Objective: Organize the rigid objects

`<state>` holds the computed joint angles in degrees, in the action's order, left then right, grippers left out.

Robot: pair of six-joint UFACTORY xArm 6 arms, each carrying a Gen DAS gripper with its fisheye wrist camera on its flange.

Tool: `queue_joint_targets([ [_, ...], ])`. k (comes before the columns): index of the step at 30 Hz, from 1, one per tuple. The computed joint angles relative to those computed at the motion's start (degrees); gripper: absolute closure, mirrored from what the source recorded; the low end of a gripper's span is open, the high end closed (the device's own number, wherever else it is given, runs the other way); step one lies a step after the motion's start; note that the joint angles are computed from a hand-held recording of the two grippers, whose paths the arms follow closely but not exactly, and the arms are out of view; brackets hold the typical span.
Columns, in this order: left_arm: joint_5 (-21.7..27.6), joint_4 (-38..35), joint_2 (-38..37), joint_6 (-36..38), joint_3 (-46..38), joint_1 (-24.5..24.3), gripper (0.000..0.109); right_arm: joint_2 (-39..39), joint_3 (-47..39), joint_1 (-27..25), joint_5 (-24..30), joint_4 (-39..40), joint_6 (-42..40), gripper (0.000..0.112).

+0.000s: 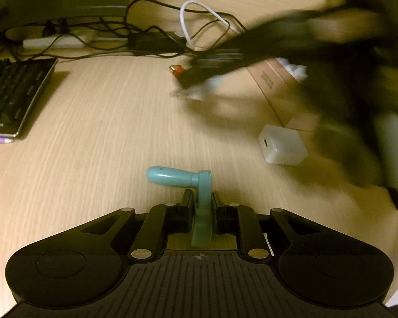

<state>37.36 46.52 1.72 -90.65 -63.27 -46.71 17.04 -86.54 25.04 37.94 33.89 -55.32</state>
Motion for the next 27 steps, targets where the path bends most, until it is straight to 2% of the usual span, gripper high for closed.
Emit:
queue_joint_targets([
  [4,3.79,-1.71,2.24,5.07,-3.60,-1.22,0.093,-10.92,10.30,-4.96,1.47,4.81,-6.62,0.067],
  [7,1.57,-0.58,3.37,7.15,-4.17,-1.15,0.093,-18.45,18.48,-9.13,-0.42,6.18,-11.49,0.067],
  [11,-0.93,-3.30,5.81,13.40,-6.73,-1.18,0.094,-24.54,26.24,-14.25,-5.14,5.00,-12.07,0.067],
  [15,-3.76,-10.67,8.46,21.88,-10.37,-1.04,0.094,-26.42,29.80,-18.05,-9.02,4.38,-9.47,0.067],
  [19,-5.84,-13.36,10.14,26.87,-14.89,-0.89,0.094,-27.11,31.01,-20.86,-8.23,4.07,-5.22,0.067],
  [21,-6.63,-14.83,11.48,29.69,-18.16,-0.19,0.101,-27.48,31.76,-21.61,-9.21,4.92,-4.91,0.067],
  [27,-7.32,-13.45,17.81,35.43,-31.98,1.62,0.101,-28.83,33.11,-23.44,-10.64,6.79,-3.88,0.067],
])
